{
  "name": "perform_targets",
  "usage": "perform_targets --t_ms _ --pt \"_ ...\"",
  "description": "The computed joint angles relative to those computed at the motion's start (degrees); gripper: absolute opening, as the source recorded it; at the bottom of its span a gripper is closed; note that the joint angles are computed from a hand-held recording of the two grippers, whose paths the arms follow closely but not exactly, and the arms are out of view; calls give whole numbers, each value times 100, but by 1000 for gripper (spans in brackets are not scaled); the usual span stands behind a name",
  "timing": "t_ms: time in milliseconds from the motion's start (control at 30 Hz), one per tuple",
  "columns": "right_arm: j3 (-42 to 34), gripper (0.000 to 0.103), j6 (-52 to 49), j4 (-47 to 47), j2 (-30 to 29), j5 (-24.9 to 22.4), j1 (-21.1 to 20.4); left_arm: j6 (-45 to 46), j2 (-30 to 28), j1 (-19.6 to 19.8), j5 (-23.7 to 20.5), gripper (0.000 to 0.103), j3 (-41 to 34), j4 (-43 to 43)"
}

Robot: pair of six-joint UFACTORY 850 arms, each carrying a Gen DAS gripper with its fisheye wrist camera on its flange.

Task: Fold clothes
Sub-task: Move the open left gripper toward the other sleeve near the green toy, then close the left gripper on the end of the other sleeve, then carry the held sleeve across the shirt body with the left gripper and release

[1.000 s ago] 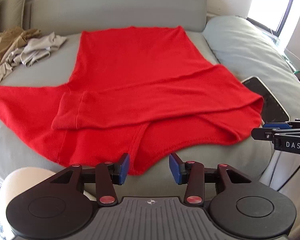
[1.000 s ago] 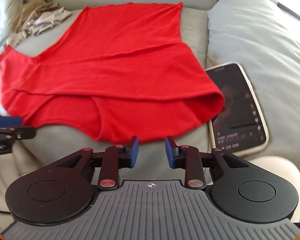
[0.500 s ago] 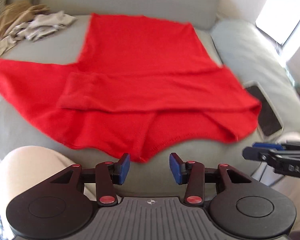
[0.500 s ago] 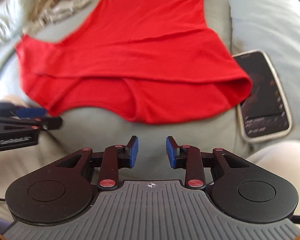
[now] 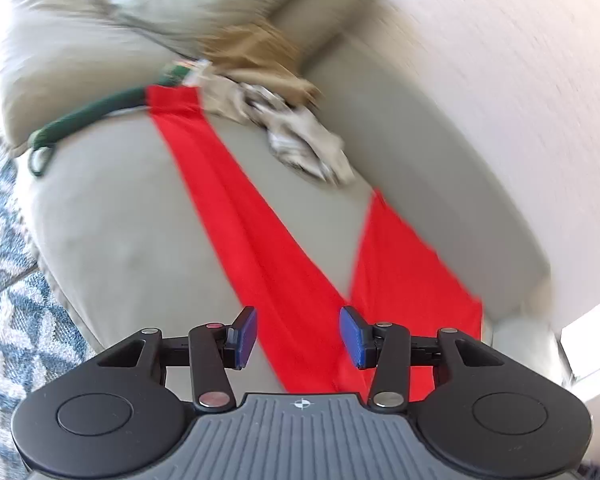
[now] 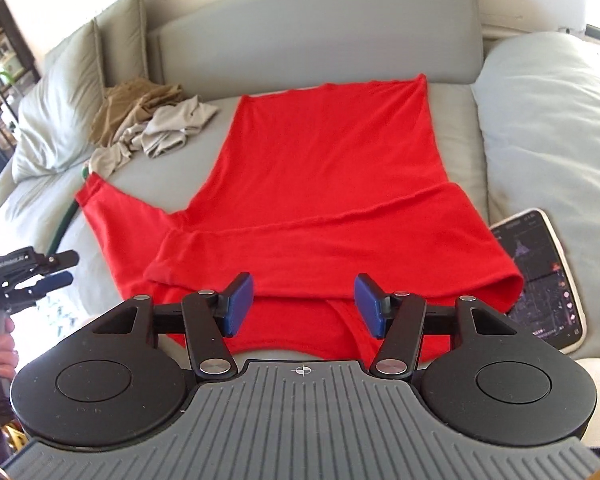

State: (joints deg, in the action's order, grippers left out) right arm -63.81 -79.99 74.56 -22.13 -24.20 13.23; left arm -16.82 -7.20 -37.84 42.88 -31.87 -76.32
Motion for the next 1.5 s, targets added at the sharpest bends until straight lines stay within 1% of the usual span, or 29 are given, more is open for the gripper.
perform_targets --t_ms 67,100,133,200,233,300,367,400,433,533,633,733,800,833,900,967,1000,1033,1100,1133,1200,1300,1400,1500 --pt "-173 61 301 -200 -13 -48 89 -858 17 315 266 39 324 344" --pt "-249 63 344 -191 -22 -78 127 -1309 -18 528 338 36 460 561" --pt "-315 64 388 -153 -31 -101 169 -1901 -79 760 441 30 606 933" --pt "-469 64 544 -111 -86 -259 234 -3100 -252 1351 694 23 859 1837" --pt "-551 64 632 -90 -122 -360 262 -3610 -374 1640 849 23 930 2310" --pt "-694 64 715 -1 -194 -574 325 -4509 -661 2375 1053 23 975 3510" --pt "-816 64 722 81 -266 -674 434 -5391 -1007 2999 1100 25 865 4642" --pt "-858 64 683 121 -291 -677 499 -5783 -1187 3263 1109 22 779 5100" --pt "-888 64 620 167 -309 -661 566 -6076 -1356 3485 1116 24 676 5453" --pt "-928 64 349 308 -327 -552 759 -6145 -1659 3783 1158 26 367 5694" --pt "-969 64 174 325 -336 -487 888 -6009 -1843 4004 1032 26 92 5784" --pt "-991 64 33 344 -338 -464 942 -5927 -2007 4192 942 26 -124 5806" --pt "-988 64 -63 405 -336 -476 942 -5947 -2116 4313 905 24 -235 5790" --pt "-984 64 -85 429 -335 -477 935 -5926 -2149 4352 829 20 -294 5748" --pt "-984 64 -75 429 -343 -500 905 -5962 -2204 4431 605 16 -410 5671" --pt "-970 64 -22 391 -342 -525 870 -6097 -2235 4481 585 15 -437 5703" --pt "-959 64 8 369 -338 -535 852 -6025 -2187 4489 471 14 -451 5690" --pt "-946 64 19 356 -330 -554 831 -5819 -2120 4468 367 6 -465 5597" --pt "-894 64 -72 409 -285 -578 791 -4990 -1904 4319 116 3 -479 5103" --pt "-846 64 -164 466 -244 -570 763 -4520 -1785 4228 30 3 -471 4826" --pt "-749 64 -337 581 -165 -562 700 -3787 -1495 4022 151 3 -345 4559" --pt "-618 64 -364 617 -77 -573 564 -2494 -1000 3680 108 2 -286 4164" --pt "-483 64 -59 411 -28 -557 377 -835 -514 3128 11 2 -323 3471" --pt "-268 64 178 326 45 -538 124 776 -196 2333 16 2 -460 2606"
